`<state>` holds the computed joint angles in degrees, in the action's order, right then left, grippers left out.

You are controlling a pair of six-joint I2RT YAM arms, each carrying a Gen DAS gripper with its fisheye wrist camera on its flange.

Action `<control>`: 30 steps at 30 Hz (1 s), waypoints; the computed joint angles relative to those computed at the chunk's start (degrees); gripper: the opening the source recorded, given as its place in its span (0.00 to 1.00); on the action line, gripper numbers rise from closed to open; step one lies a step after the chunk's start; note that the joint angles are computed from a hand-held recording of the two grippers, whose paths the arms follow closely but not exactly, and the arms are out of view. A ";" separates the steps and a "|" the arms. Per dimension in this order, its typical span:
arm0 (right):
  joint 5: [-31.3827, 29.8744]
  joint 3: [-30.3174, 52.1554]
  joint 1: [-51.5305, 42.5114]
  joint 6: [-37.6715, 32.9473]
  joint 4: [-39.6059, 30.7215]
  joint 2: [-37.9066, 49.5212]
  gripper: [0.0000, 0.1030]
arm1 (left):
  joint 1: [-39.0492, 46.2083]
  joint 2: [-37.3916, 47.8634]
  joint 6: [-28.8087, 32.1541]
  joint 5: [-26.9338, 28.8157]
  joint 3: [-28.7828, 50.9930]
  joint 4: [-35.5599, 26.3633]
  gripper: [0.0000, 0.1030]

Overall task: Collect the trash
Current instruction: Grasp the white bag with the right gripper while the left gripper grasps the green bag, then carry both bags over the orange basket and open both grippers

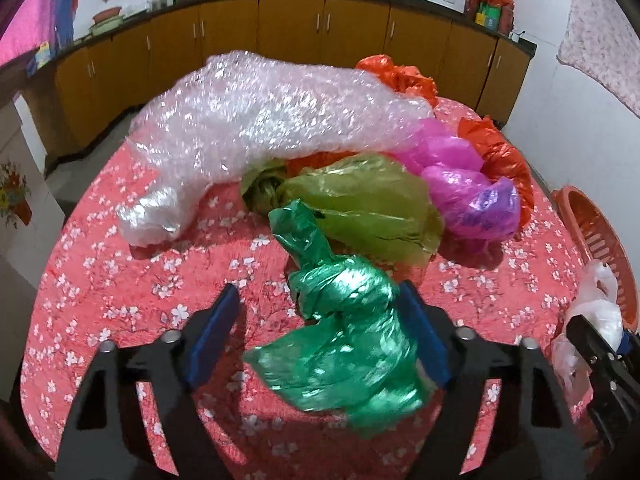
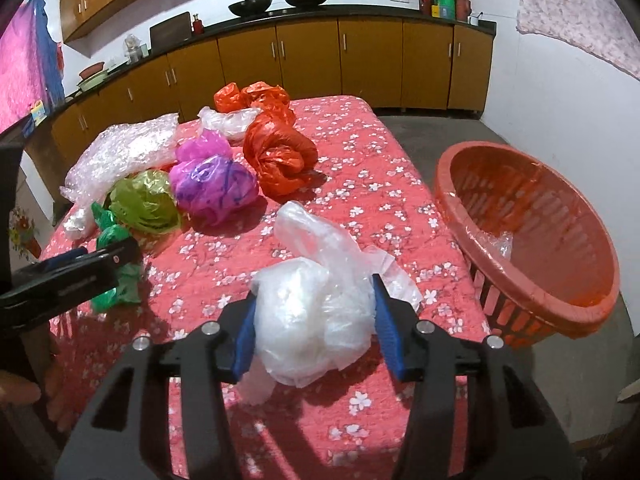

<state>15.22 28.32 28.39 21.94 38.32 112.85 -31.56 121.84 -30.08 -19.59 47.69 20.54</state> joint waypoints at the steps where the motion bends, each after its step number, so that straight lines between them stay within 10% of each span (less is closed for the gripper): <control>1: -0.15 0.01 -0.06 0.01 0.03 -0.02 0.49 | 0.33 0.16 0.09 0.55 0.12 -0.04 0.64; 8: -0.41 -0.69 -0.02 0.48 0.20 -0.96 0.49 | 1.61 -1.12 2.20 3.39 -3.25 3.77 0.40; 21: -1.16 -5.14 -2.72 0.23 1.61 -7.92 0.49 | -1.96 -12.82 5.07 3.91 -14.59 11.79 0.40; 30: -2.39 -9.68 -9.64 -1.94 3.45 -12.92 0.49 | -7.36 -13.30 6.90 3.53 -6.83 7.72 0.40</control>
